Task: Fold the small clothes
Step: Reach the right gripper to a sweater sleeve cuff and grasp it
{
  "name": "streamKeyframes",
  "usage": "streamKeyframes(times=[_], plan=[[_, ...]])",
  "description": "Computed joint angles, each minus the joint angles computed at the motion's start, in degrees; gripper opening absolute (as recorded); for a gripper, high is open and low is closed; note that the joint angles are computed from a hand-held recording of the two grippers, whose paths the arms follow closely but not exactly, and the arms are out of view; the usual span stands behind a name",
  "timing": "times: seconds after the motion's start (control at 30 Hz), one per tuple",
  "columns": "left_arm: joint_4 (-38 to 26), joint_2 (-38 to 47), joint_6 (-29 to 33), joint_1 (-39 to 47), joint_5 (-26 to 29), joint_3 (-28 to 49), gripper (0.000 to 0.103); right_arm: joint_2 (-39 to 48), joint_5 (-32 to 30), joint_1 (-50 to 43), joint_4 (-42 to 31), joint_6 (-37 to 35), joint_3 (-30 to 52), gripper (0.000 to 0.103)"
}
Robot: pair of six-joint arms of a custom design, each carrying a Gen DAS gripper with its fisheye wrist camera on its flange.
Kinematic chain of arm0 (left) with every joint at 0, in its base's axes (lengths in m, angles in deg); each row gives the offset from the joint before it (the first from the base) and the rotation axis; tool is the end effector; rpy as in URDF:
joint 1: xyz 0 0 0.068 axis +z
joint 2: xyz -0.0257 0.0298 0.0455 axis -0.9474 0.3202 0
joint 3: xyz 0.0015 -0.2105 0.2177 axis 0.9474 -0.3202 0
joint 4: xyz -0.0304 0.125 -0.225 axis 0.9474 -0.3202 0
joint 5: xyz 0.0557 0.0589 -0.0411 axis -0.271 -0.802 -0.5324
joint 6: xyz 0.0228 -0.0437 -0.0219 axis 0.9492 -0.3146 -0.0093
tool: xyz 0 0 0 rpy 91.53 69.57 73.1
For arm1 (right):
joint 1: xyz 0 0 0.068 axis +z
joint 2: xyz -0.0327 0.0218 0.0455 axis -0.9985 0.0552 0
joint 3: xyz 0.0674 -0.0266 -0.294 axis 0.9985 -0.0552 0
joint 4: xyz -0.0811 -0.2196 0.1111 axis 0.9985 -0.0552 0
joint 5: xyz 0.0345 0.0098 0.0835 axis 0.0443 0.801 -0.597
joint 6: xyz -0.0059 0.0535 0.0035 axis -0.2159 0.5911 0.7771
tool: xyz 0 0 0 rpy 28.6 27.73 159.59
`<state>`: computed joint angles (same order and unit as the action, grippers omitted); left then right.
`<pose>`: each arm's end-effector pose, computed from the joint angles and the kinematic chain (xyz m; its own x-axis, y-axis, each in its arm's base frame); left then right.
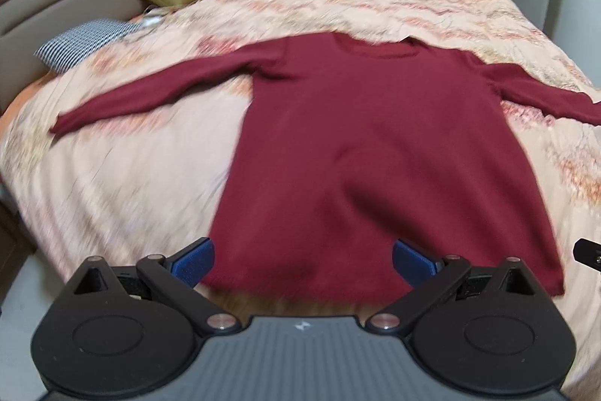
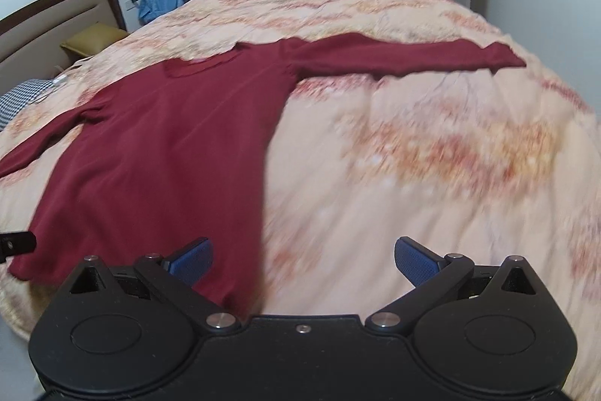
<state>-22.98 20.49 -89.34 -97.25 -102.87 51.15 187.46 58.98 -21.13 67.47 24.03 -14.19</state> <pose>0.1724 -0.0746 0.1655 -0.7336 0.1486 -0.6632 0.1523 0.9869 0.0527 0.1312 0.2299 0.1182 -0.6372 0.3117 -0.7049 0.3498 0.9319 0.0958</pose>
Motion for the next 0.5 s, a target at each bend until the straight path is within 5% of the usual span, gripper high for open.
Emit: streamKeyframes(times=[0.37,0.5], plan=[[12.7,30.0,-0.7,-7.6,-0.5,21.1,0.103,-6.1,-2.7,-22.5,17.6,-23.2,-9.7,0.103],[13.3,39.3,0.2,-7.9,0.1,30.1,0.103,-5.6,-3.6,-30.9,31.1,-34.9,-14.2,0.103]])
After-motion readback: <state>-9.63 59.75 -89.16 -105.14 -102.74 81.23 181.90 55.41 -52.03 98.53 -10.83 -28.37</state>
